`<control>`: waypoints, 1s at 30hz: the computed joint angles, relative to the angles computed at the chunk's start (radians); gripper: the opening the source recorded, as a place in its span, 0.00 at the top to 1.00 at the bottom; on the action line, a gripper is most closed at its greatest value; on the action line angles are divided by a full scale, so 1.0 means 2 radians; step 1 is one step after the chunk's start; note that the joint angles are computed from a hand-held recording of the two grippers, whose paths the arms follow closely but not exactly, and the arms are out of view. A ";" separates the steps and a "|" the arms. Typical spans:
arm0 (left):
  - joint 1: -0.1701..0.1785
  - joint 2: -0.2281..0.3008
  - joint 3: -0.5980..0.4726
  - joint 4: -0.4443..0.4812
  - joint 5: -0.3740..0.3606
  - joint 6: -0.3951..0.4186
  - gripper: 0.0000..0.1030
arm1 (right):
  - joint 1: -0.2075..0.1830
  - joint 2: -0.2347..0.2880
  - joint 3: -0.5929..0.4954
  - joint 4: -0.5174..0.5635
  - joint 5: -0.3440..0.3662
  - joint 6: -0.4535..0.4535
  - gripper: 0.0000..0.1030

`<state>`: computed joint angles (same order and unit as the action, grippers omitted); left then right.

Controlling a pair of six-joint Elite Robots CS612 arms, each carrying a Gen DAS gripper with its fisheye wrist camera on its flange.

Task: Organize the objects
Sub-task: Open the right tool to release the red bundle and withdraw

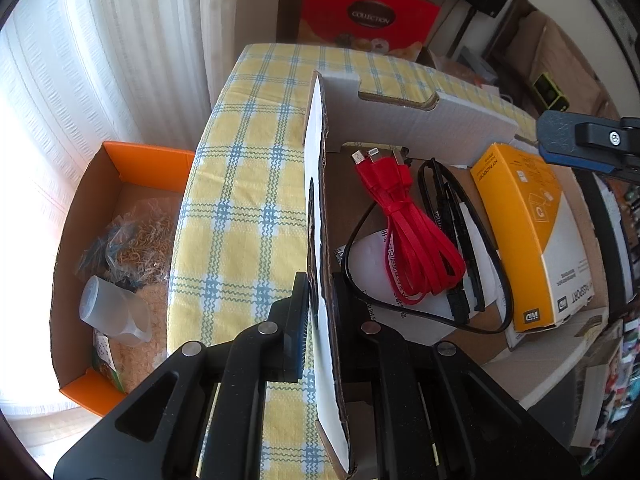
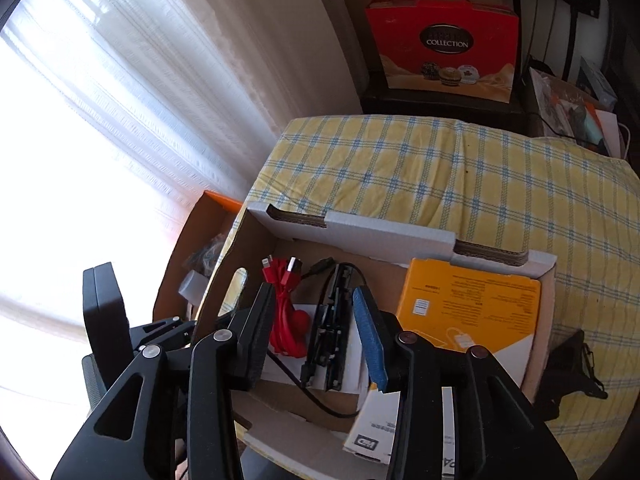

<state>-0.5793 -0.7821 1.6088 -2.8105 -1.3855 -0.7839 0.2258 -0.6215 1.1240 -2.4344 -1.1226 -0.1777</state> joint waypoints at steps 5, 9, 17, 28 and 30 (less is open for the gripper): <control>0.000 0.000 0.001 0.001 0.001 0.001 0.91 | -0.013 -0.016 0.024 -0.032 -0.037 -0.004 0.54; 0.000 0.000 0.000 0.001 0.001 0.001 0.91 | -0.026 -0.024 0.038 -0.049 -0.055 0.001 0.53; 0.000 -0.001 0.000 0.007 0.002 0.003 0.91 | -0.050 -0.036 0.061 -0.070 -0.080 0.018 0.51; -0.001 -0.001 0.000 0.006 0.002 0.006 0.91 | -0.066 -0.038 0.081 -0.093 -0.155 0.025 0.51; 0.000 -0.001 0.000 0.007 0.002 0.007 0.91 | -0.068 -0.037 0.084 -0.096 -0.167 0.027 0.51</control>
